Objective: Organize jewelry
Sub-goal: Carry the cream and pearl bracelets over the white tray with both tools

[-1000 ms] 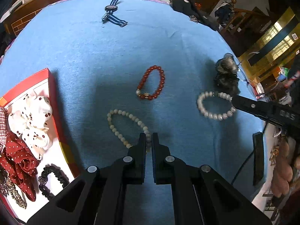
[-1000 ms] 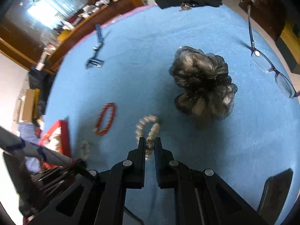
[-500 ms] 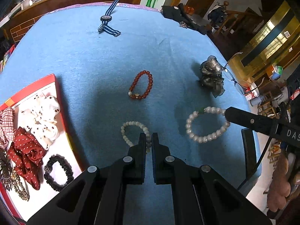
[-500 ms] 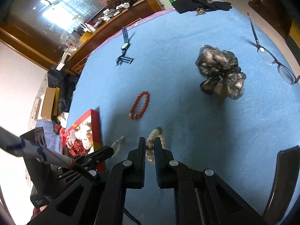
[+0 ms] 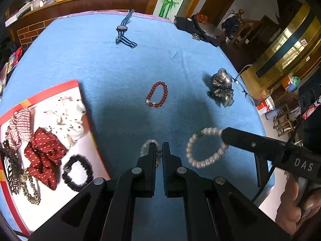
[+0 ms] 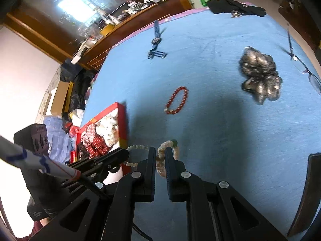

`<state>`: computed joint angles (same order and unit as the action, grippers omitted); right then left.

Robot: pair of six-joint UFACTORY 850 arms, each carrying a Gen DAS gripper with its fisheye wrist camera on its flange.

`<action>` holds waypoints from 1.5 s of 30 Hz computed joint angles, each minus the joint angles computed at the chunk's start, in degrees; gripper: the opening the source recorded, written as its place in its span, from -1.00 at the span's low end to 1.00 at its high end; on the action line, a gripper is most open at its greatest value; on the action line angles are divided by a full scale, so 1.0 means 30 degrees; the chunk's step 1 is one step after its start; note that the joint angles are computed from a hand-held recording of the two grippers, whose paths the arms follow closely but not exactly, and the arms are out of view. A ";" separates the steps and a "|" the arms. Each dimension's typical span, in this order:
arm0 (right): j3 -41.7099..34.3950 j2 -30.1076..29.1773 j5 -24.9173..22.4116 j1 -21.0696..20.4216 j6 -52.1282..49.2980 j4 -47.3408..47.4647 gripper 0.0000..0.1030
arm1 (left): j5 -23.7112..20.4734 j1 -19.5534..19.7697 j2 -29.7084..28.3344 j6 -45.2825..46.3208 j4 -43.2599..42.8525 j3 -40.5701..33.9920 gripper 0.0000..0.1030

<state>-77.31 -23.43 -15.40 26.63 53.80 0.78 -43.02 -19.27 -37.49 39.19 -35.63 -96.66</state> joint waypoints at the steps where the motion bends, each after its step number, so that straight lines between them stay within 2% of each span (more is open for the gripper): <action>1: -0.0283 -0.0162 -0.0068 0.0121 -0.0111 0.0000 -0.83 | 0.0087 0.0103 0.0171 0.0106 -0.0091 0.0160 -0.90; 7: -0.1652 -0.0910 -0.0416 0.0629 -0.0899 0.0139 -0.82 | 0.0789 0.0615 0.1020 0.0700 -0.0327 0.1033 -0.90; 15: -0.4049 -0.2485 -0.1313 0.1324 -0.3521 0.1844 -0.82 | 0.1386 0.1573 0.1685 0.0796 -0.0446 0.1878 -0.90; 29: -1.0570 -0.7110 -0.4262 0.2317 -0.7764 0.4819 -0.82 | 0.1883 0.3993 0.1994 -0.0121 0.0324 0.2834 -0.90; 40: -1.6565 -1.1138 -0.7229 0.2957 -0.8525 0.5272 -0.81 | 0.2361 0.5443 0.1714 -0.0979 0.1664 0.3242 -0.90; 45: -1.7803 -1.2075 -0.8149 0.3066 -0.7416 0.4181 -0.81 | 0.2341 0.5546 0.1326 -0.1148 0.2158 0.3075 -0.90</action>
<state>-130.72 -59.65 -39.85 35.83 31.55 13.32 -36.00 -2.63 -33.51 35.75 -29.15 -87.43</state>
